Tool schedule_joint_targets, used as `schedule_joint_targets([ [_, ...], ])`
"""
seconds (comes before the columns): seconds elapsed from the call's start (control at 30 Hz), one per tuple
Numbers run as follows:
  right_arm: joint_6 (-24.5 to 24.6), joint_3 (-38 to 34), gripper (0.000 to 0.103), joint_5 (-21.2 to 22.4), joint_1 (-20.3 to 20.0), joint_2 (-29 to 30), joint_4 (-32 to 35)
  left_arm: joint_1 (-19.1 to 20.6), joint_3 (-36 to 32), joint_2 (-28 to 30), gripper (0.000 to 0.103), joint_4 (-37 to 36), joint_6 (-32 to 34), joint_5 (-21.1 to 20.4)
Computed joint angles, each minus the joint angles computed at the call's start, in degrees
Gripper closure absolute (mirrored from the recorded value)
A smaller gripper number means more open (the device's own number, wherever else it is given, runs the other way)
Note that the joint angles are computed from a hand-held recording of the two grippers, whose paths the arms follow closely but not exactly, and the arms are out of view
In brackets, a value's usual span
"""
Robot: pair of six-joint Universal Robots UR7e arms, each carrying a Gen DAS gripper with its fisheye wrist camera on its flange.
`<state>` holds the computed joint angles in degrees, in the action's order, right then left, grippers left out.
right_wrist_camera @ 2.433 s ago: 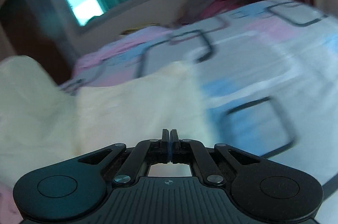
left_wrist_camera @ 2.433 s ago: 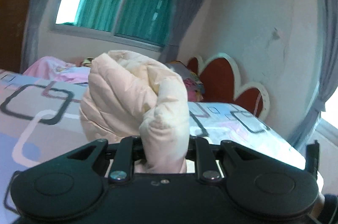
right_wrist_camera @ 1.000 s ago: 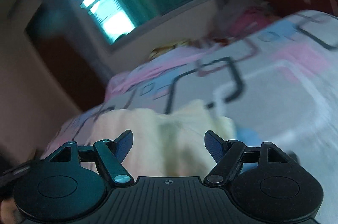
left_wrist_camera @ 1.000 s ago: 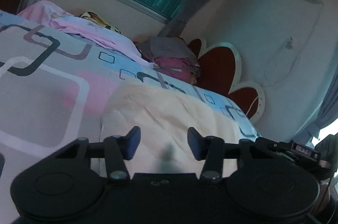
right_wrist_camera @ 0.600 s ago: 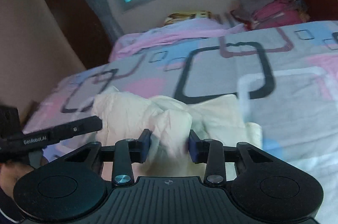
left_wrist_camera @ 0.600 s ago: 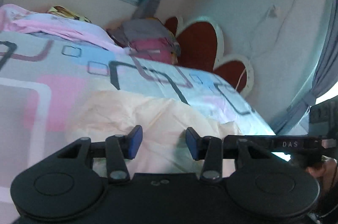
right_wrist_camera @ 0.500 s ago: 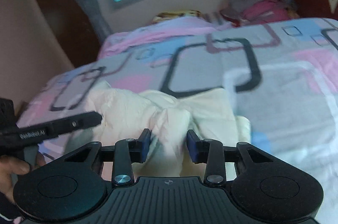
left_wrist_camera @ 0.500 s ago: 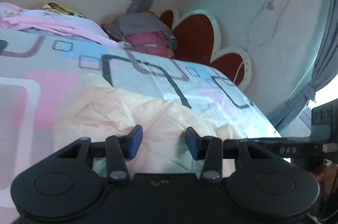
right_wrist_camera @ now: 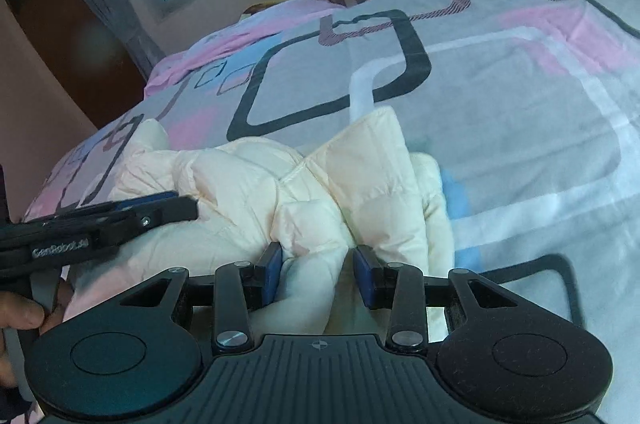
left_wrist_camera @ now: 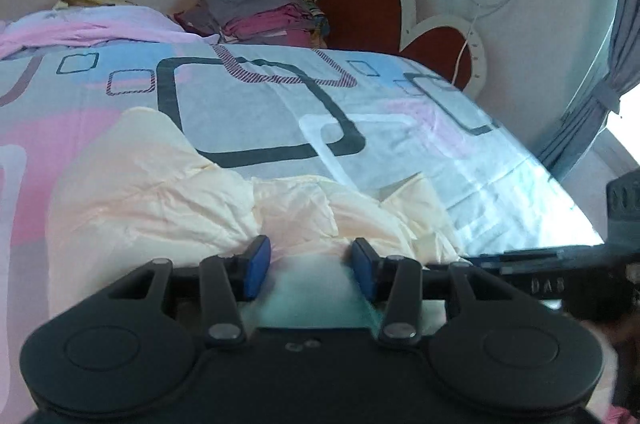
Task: Fold large clothes
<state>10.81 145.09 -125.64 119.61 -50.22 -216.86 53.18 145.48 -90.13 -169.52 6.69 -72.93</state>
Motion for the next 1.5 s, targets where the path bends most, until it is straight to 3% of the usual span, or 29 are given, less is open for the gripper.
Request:
schedule_joint_targets([
  [0.1,-0.5,-2.4,0.065,-6.6,4.8,-2.2,2.3,-0.6,0.7,-6.6,0.048,0.8,-1.6,-0.2],
  [0.2,-2.5,-7.6,0.065,-8.2,7.7,-3.2,8.2,-0.6,0.8,-9.7,0.048,-1.7,-1.7,3.2],
  [0.33,-2.8,-15.4,0.065,-6.2,7.8,0.5,18.1,1.9,-2.2,-7.2,0.053,-0.8,-4.3,4.5],
  [0.5,-1.3,-20.0,0.065,-7.6,5.1,6.5,23.4,2.0,-4.2,-1.8,0.054,0.8,-4.8,4.7],
  [0.67,-1.7,-15.2,0.065,-4.6,1.5,8.2,14.0,4.0,-5.0,3.0,0.054,0.6,-2.7,4.1],
  [0.8,-1.3,-12.2,0.063,-0.8,-1.0,9.2,6.3,2.2,-4.0,4.4,0.051,-0.3,0.2,7.4],
  [1.07,-0.6,-12.1,0.062,-0.5,-0.5,8.1,8.3,0.3,-3.3,3.9,0.052,0.6,1.2,9.9],
  [1.2,0.5,-10.5,0.062,-2.7,3.0,3.7,10.4,-2.2,-2.5,-1.7,0.05,3.7,-2.2,9.4],
  [1.3,-0.9,-8.1,0.062,-4.2,7.1,0.5,10.8,-5.6,0.6,-10.0,0.049,7.0,-3.8,8.4],
  [1.5,4.0,-2.6,0.062,-4.7,13.0,-3.9,17.5,-12.1,6.0,-26.9,0.049,22.6,-11.2,7.4],
])
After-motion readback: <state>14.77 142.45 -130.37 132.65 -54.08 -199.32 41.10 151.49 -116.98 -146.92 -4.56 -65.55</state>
